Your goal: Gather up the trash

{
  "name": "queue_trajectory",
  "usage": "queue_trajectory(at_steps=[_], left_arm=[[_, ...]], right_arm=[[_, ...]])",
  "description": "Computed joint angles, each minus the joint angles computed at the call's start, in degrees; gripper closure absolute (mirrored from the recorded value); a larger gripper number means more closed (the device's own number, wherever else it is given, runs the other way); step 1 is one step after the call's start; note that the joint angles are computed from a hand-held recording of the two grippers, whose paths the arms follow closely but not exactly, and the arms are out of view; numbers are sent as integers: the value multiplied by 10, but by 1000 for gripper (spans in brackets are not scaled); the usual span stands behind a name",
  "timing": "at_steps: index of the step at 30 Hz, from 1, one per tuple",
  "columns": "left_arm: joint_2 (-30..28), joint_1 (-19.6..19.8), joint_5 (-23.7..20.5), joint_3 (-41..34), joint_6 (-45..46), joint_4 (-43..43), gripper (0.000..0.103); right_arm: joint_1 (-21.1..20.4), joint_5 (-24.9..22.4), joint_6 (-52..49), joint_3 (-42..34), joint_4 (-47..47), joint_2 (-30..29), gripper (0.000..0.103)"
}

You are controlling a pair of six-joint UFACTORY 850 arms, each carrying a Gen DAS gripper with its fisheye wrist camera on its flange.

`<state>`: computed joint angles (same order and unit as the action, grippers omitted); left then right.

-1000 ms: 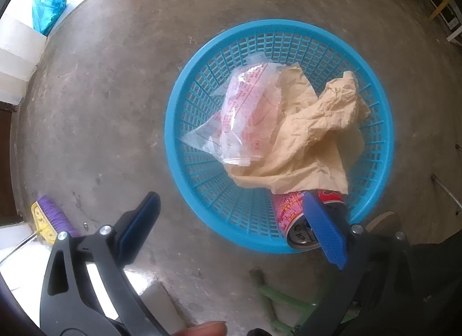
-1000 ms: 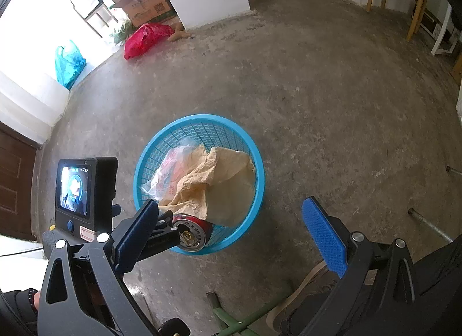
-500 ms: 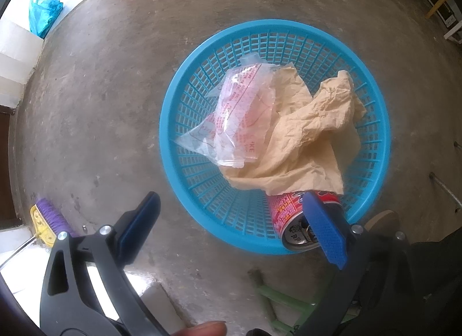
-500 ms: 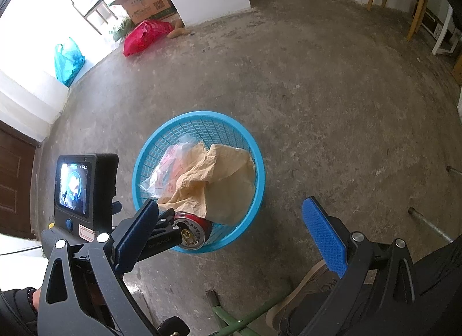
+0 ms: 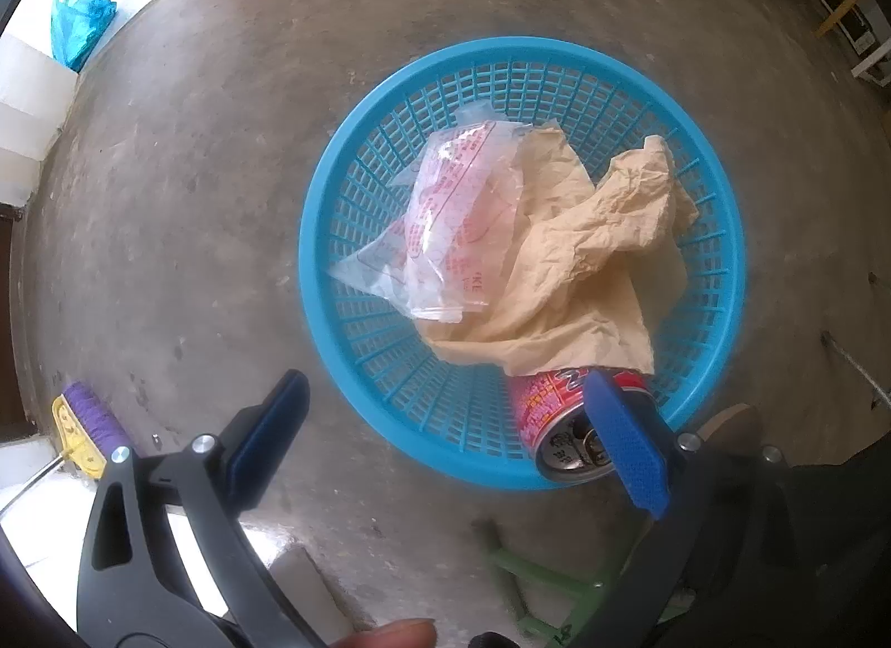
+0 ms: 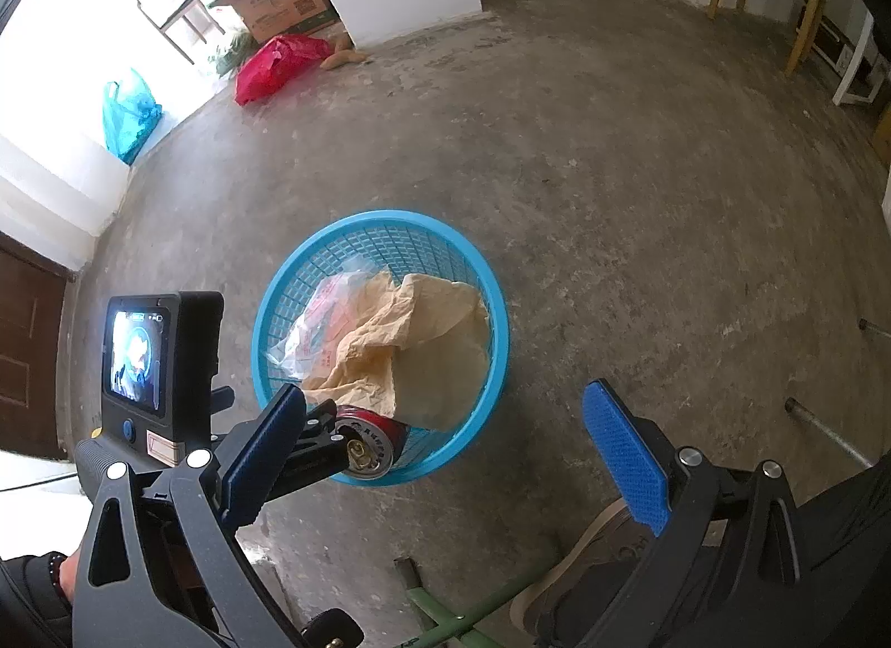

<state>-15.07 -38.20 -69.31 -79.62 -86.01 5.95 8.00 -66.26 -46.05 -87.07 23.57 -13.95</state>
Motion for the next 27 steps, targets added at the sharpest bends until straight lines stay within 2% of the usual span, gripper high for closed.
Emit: queue_trajectory(at_steps=[27], left_arm=[[2,1,-2,-10,3,8,8]], right_arm=[[-1,-1,-2,-1,1,0,6]])
